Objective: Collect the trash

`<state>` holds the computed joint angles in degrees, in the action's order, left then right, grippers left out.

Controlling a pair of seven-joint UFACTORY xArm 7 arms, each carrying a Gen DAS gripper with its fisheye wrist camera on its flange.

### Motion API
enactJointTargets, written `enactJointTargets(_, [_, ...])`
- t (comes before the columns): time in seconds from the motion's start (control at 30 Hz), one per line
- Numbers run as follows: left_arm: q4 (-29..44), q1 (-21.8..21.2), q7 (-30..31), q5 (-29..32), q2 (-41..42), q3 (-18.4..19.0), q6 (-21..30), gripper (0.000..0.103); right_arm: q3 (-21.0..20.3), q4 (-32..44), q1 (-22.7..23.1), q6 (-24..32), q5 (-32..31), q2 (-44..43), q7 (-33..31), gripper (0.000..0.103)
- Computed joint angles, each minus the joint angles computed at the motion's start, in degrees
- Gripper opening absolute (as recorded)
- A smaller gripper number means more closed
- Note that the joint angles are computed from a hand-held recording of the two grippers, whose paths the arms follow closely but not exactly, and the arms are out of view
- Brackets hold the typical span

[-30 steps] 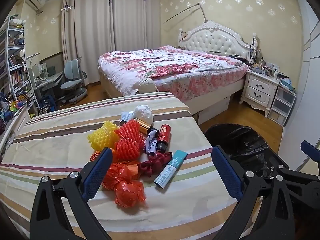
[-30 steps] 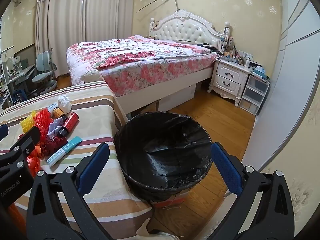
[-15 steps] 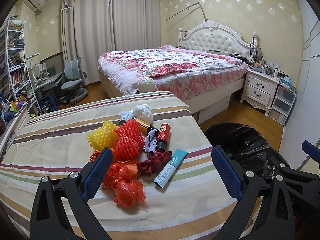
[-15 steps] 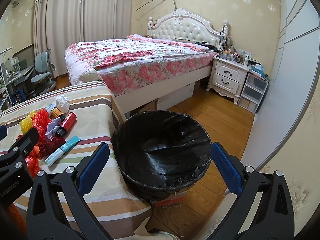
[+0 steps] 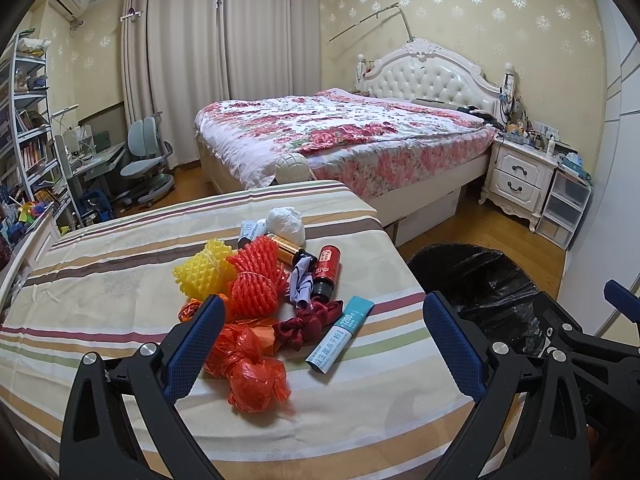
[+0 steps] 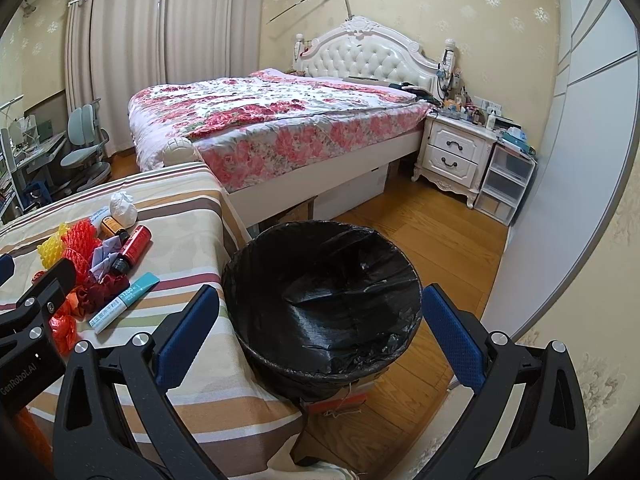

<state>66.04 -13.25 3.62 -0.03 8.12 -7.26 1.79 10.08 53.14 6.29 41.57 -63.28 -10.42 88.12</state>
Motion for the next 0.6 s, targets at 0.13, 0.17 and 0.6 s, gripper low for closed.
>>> enactJointTargets(0.13, [-0.2, -0.6, -0.9, 0.8, -0.1, 0.5, -0.1, 0.096, 0.0, 0.2, 0.1, 0.1, 0.2, 0.2, -0.2, 0.099])
enactJointTargets(0.17, [-0.3, -0.7, -1.1, 1.0, -0.1, 0.6, -0.1, 0.096, -0.3, -0.4, 0.0, -0.3, 0.4, -0.4, -0.5, 0.099])
enactJointTargets(0.6, [-1.0, -0.5, -2.1, 1.8, -0.3, 0.3, -0.2, 0.096, 0.5, -1.2, -1.4, -0.2, 2.3, -2.2, -2.0, 0.099])
